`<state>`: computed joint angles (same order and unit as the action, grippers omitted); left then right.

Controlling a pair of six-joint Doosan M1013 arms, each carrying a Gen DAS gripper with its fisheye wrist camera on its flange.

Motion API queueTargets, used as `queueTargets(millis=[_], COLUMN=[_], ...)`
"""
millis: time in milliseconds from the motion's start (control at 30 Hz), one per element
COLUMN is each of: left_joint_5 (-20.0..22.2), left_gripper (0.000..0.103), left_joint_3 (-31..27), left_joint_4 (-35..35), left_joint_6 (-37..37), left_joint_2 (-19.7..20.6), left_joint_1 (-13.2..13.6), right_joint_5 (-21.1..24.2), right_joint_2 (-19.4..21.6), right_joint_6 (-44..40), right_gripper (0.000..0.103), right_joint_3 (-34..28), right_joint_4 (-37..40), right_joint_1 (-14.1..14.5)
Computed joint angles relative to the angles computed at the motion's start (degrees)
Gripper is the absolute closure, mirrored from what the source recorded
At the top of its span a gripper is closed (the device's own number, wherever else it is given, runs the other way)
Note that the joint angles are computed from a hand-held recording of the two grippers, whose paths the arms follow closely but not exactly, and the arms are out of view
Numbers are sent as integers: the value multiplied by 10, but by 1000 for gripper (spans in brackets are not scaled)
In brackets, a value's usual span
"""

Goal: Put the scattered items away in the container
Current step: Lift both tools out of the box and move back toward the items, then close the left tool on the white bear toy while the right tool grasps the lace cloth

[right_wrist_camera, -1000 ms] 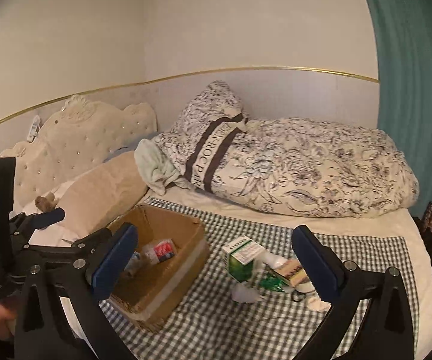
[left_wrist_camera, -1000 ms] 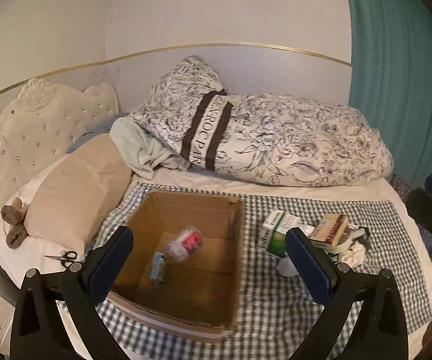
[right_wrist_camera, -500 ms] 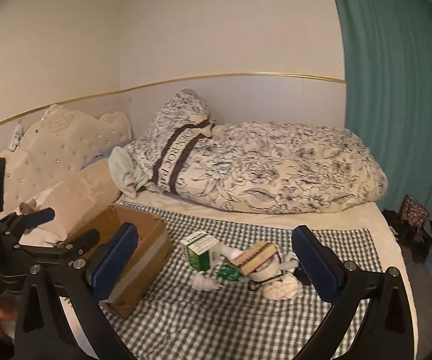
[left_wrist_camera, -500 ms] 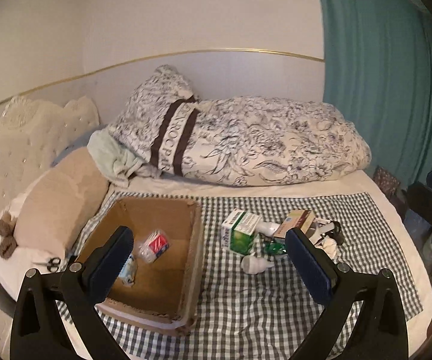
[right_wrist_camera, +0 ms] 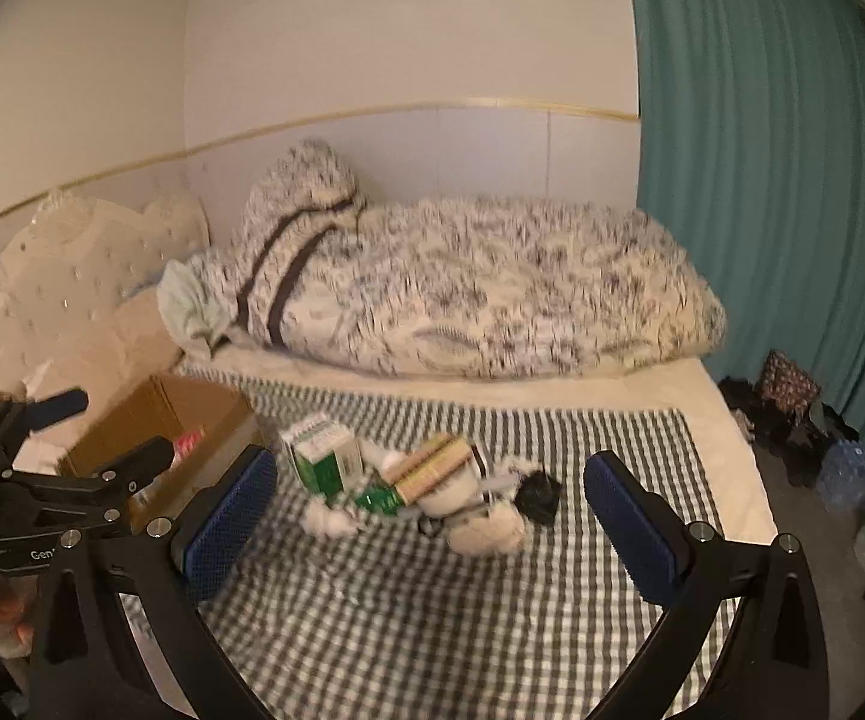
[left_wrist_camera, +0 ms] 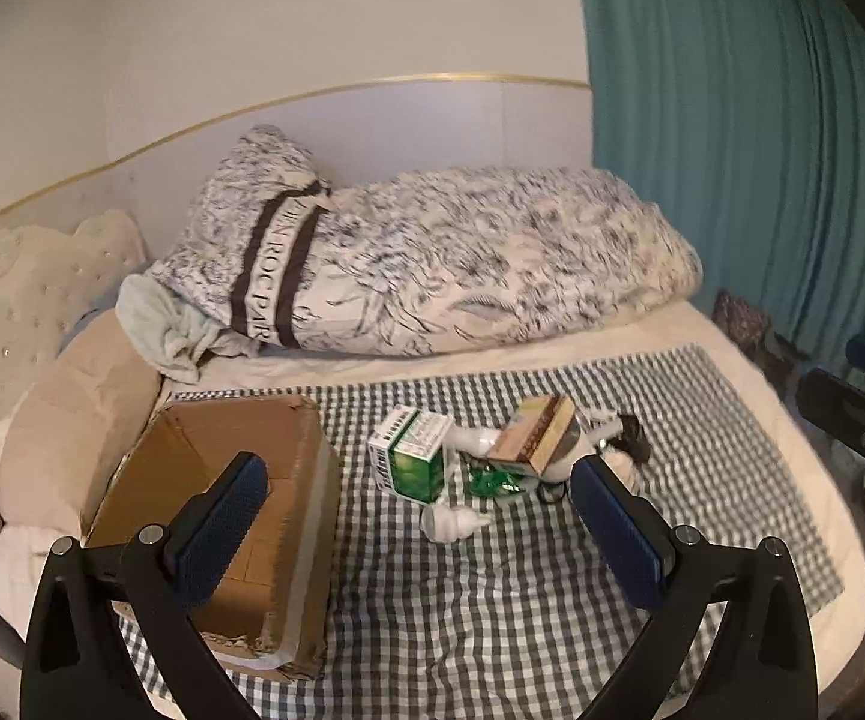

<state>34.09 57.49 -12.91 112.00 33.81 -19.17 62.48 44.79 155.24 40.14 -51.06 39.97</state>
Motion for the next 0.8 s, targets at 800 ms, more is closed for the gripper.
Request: queueTargets(millis=[800], left_joint_5=[94], left_gripper=[0], left_joint_3=[-65], left_joint_4=[-9], left_joint_6=[13], left_joint_2=[79], left_joint_1=[-15], right_joint_5=[3], right_joint_2=[7], right_joint_6=[-12], right_gripper=[0], right_joint_3=[60], right_joint_4=[73], right_joint_1=[-38])
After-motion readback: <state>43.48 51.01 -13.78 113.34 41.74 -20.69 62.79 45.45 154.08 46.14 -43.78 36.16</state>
